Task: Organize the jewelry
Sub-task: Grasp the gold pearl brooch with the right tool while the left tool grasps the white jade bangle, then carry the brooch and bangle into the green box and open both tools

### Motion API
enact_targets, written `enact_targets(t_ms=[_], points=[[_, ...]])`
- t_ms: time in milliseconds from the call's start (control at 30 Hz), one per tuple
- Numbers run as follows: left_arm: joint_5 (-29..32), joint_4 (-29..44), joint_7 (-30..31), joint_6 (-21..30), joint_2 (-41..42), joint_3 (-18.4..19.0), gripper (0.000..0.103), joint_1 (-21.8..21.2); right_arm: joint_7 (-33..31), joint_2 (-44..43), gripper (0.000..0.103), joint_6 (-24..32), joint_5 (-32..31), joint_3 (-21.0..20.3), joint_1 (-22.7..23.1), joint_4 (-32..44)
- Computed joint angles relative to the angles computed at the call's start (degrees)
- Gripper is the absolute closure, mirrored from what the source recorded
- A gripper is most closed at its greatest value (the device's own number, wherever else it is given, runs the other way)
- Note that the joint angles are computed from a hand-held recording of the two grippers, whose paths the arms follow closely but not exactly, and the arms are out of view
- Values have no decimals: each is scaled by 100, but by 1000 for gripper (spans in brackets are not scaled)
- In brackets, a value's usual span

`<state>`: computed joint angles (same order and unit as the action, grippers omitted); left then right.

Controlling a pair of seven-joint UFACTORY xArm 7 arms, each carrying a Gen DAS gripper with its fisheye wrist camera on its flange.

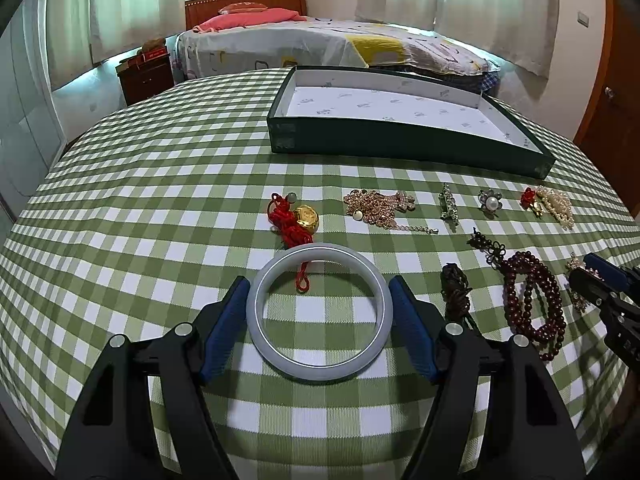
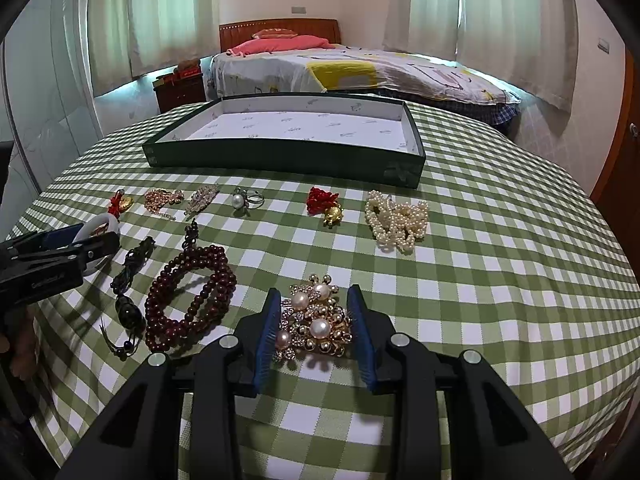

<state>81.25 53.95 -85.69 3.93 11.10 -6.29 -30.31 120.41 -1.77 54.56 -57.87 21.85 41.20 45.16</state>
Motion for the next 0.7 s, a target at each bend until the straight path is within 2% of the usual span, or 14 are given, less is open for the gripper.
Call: enact_targets(t_ms=[100,367,700], points=[[403,-21,-454,-17,-101,21,34,2,22,-23,68,18,-12,0,0,-13],[1211,-62,-1139,273,-356,-336,34,221,88,-106,68,128,-28,53,6,-31],[1331,0,-1234,347,-444,-512,34,381,44,-238,68,362,-32,130,1,9]])
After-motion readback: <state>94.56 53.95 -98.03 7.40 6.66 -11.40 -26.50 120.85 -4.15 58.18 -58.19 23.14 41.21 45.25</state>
